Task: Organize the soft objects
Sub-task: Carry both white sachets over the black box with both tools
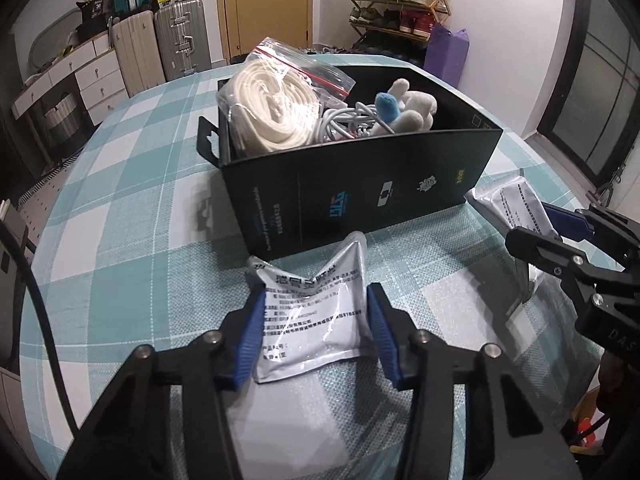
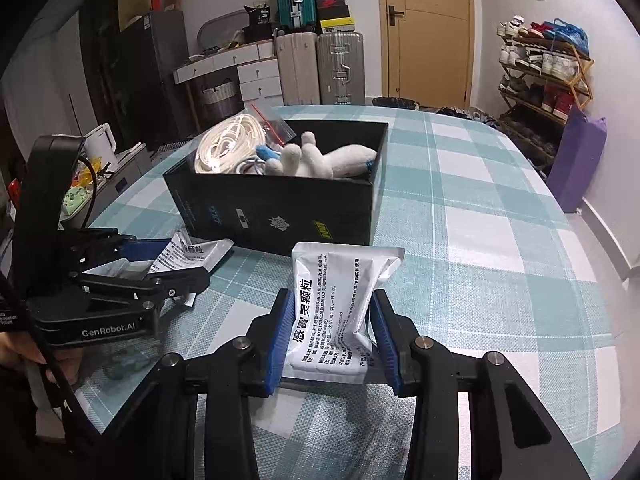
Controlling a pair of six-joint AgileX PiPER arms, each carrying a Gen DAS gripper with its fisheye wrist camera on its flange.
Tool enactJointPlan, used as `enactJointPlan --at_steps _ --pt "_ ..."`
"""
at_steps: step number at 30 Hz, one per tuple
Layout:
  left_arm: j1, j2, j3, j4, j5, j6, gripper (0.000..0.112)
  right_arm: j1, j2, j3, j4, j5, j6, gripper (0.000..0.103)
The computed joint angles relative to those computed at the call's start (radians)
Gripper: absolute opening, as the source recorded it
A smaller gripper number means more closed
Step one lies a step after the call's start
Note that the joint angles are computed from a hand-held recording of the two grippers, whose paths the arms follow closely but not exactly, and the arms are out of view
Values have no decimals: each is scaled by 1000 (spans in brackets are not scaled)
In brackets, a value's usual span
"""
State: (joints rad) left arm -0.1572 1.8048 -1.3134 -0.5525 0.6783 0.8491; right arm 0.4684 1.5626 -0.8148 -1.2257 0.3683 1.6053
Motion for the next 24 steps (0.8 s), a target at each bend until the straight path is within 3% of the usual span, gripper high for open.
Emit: enactJointPlan --at_steps 24 --pt "101 -78 21 -165 79 132 47 62 -56 -12 -14 65 10 40"
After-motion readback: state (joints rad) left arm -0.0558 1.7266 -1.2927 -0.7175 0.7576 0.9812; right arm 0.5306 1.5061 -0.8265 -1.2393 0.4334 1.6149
